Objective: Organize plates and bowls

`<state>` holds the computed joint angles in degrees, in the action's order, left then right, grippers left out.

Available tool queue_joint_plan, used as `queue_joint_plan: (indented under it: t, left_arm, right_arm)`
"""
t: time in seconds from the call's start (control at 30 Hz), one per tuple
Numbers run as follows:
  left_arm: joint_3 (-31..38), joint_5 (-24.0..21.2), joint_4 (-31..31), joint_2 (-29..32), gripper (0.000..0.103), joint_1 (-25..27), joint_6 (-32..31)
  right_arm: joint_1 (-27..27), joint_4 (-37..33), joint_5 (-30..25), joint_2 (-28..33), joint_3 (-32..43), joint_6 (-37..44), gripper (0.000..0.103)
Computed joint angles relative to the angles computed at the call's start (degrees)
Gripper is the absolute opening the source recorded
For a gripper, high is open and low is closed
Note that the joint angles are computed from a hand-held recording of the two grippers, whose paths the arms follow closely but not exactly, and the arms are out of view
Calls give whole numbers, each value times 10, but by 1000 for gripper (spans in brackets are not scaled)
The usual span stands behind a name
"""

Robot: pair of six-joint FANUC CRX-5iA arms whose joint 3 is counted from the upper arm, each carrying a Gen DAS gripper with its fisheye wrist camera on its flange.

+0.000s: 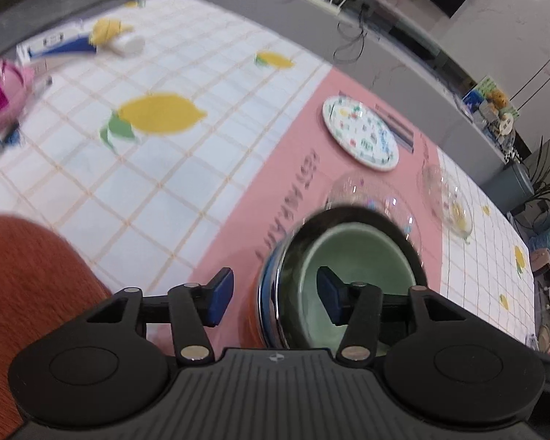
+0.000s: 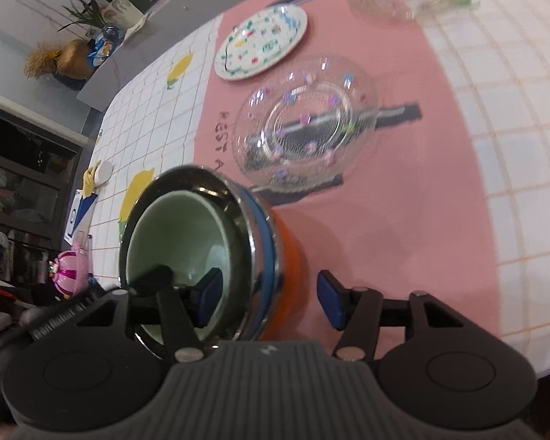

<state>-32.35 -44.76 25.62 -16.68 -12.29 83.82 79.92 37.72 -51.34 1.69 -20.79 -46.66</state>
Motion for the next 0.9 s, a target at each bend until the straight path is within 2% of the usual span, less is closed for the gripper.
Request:
queue_joint_plan:
  t: [0.13, 0.27, 0.4, 0.7, 0.9]
  left_arm:
    - [3, 30, 4, -11, 64, -4, -20]
    - [8, 41, 56, -1, 63, -5, -97]
    - [28, 44, 78, 21, 63, -15, -150]
    - [89, 16, 155, 121, 63, -35, -279]
    - [138, -7, 182, 201, 63, -33, -319]
  right_arm:
    - [16, 41, -33, -20, -20, -18, 61]
    - [26, 78, -74, -36, -39, -40, 63]
    - [24, 76, -105, -44, -51, -39, 65]
    - [-14, 61, -78, -73, -102, -74, 65]
    - [-59, 45, -56, -61, -100, -11, 65]
